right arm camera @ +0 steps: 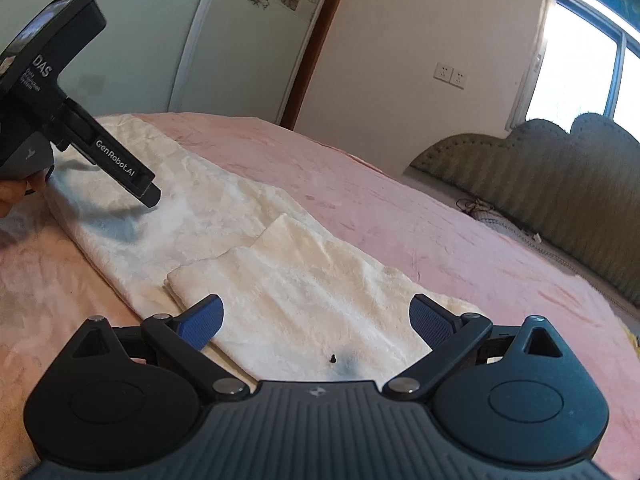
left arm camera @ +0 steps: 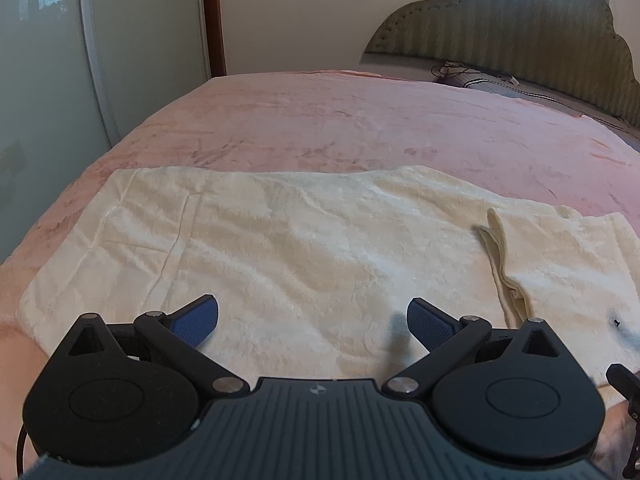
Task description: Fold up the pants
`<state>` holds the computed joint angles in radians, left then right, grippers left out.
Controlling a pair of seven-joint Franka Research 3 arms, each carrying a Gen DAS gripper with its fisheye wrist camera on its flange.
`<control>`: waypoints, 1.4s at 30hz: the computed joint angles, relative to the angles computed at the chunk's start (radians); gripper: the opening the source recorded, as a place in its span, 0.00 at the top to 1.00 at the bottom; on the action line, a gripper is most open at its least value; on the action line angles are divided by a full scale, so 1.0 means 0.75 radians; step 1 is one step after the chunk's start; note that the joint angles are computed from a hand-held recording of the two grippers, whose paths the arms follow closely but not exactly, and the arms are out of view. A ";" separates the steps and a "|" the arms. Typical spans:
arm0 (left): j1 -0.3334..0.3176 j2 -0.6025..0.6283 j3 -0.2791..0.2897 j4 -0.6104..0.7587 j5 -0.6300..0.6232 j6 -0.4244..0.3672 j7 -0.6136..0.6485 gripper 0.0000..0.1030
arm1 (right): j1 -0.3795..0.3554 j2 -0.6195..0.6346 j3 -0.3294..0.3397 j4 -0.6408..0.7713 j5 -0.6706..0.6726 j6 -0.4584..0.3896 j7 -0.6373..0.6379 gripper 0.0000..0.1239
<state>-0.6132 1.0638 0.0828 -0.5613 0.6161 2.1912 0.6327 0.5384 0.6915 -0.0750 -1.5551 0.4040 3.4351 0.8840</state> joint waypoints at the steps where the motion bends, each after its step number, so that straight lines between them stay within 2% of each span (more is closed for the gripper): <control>1: -0.001 -0.017 0.002 -0.029 0.006 0.010 -0.010 0.02 | 0.026 0.005 -0.027 0.000 -0.003 0.011 -0.019 0.19; 5: 0.004 -0.079 -0.010 -0.136 0.029 0.044 -0.044 0.02 | 0.118 0.035 -0.119 0.012 0.012 0.046 -0.132 0.19; 10: 0.010 -0.159 -0.024 -0.272 0.072 0.084 -0.093 0.02 | 0.157 0.060 -0.141 0.029 0.058 0.091 -0.264 0.19; 17: 0.016 -0.259 -0.040 -0.431 0.138 0.114 -0.159 0.02 | 0.121 0.070 -0.074 0.062 0.131 0.101 -0.357 0.19; 25: 0.031 -0.383 -0.063 -0.623 0.214 0.138 -0.260 0.02 | 0.061 0.047 0.000 0.066 0.162 0.073 -0.281 0.19; 30: 0.049 -0.435 -0.085 -0.702 0.244 0.144 -0.305 0.02 | -0.050 0.016 0.119 0.055 0.106 0.035 -0.150 0.19; 35: 0.064 -0.456 -0.104 -0.731 0.258 0.149 -0.325 0.02 | -0.236 -0.007 0.313 0.050 0.024 -0.024 0.053 0.19; 39: 0.072 -0.463 -0.116 -0.737 0.255 0.148 -0.316 0.02 | -0.419 -0.011 0.510 0.033 -0.056 -0.058 0.193 0.19; 42: 0.075 -0.481 -0.123 -0.758 0.250 0.144 -0.312 0.02 | -0.444 -0.008 0.528 0.036 -0.093 -0.074 0.260 0.19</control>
